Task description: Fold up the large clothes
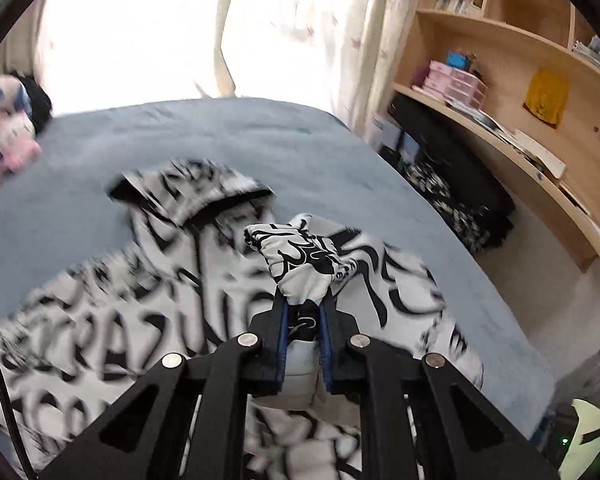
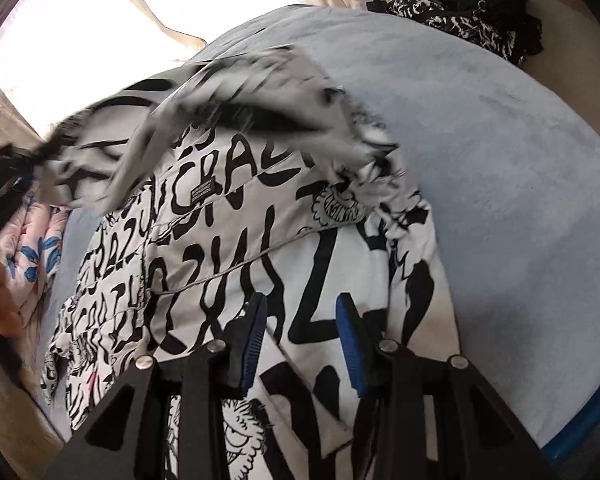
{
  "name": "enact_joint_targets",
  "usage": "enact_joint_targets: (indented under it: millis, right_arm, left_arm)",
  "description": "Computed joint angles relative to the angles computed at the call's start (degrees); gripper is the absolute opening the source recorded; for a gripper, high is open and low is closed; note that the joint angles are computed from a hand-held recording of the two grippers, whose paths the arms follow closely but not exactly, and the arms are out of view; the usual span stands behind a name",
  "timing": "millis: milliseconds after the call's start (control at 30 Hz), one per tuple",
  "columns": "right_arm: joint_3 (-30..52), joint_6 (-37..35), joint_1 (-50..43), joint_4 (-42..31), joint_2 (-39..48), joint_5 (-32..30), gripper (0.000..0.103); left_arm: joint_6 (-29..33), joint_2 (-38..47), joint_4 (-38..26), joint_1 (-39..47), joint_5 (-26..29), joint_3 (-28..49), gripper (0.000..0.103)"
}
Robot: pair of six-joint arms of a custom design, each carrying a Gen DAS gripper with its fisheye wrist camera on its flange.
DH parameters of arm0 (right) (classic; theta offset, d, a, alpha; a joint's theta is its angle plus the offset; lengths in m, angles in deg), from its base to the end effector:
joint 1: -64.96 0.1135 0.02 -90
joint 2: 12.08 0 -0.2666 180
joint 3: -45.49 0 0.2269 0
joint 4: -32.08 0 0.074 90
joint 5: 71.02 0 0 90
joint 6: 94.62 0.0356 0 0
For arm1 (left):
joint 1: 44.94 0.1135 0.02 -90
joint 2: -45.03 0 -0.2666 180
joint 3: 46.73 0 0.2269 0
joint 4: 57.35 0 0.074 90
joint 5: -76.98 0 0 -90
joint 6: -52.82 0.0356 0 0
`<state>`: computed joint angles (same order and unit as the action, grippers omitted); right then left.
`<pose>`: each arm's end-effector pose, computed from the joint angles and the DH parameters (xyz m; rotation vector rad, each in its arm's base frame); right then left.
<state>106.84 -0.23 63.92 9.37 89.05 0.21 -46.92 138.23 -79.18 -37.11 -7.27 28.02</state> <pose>0.2957 0.0061 0.1344 0.0183 2.6388 0.4545 0.3310 0.0419 0.2371 -0.2948 2.2538 -0.1317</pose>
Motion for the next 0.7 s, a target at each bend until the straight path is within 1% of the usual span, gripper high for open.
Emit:
enact_joint_targets:
  millis: [100, 233, 267, 300, 333, 367, 433, 500, 533, 600, 633, 667, 700]
  right_arm:
    - [1.6, -0.6, -0.1, -1.9, 0.6, 0.9, 0.036]
    - [1.9, -0.5, 1.0, -2.6, 1.4, 3.2, 0.036]
    - [2.3, -1.1, 1.1, -3.2, 1.6, 3.7, 0.038]
    - [2.3, -1.3, 1.5, -3.3, 1.5, 4.4, 0.046]
    - [2.2, -1.2, 1.7, -3.2, 1.3, 4.8, 0.052]
    - [2.1, -1.6, 1.9, -3.2, 1.1, 5.2, 0.054]
    - [2.4, -2.0, 2.5, -3.8, 0.9, 6.1, 0.055]
    - [2.9, -2.3, 2.7, -4.2, 0.7, 7.0, 0.055]
    - [3.3, -2.4, 2.7, -4.3, 0.7, 7.4, 0.055]
    - [4.6, -2.5, 2.6, -4.9, 1.4, 8.1, 0.055]
    - [5.3, -2.8, 2.4, -5.2, 1.9, 8.4, 0.055]
    - [6.0, -3.1, 2.2, -5.4, 2.5, 8.5, 0.055]
    - [6.9, -3.7, 2.0, -5.7, 3.5, 8.6, 0.055]
  left_arm:
    - [2.2, 0.8, -0.7, 2.8, -1.7, 0.7, 0.011]
    - [5.5, 3.4, 2.1, 6.8, -3.7, -1.6, 0.012]
    - [6.5, 4.6, 3.0, 8.1, -4.1, -2.3, 0.013]
    - [7.5, 6.5, 3.9, 9.3, -4.1, -2.9, 0.015]
    - [8.5, 8.2, 4.2, 10.8, -3.9, -3.4, 0.018]
    - [9.0, 10.6, 4.0, 11.8, -4.2, -3.4, 0.023]
    - [9.9, 15.2, 3.3, 14.5, -3.8, -3.5, 0.027]
    - [10.3, 18.0, 2.9, 17.3, -2.2, -4.4, 0.030]
    - [10.4, 18.8, 2.9, 18.8, -0.4, -4.9, 0.033]
    - [10.5, 19.9, 2.4, 22.0, 3.8, -5.1, 0.043]
    - [10.4, 20.2, 2.7, 23.1, 5.1, -5.5, 0.056]
    - [10.1, 20.4, 2.9, 24.0, 6.1, -5.6, 0.067]
    - [9.8, 20.4, 3.6, 24.8, 7.1, -6.0, 0.069]
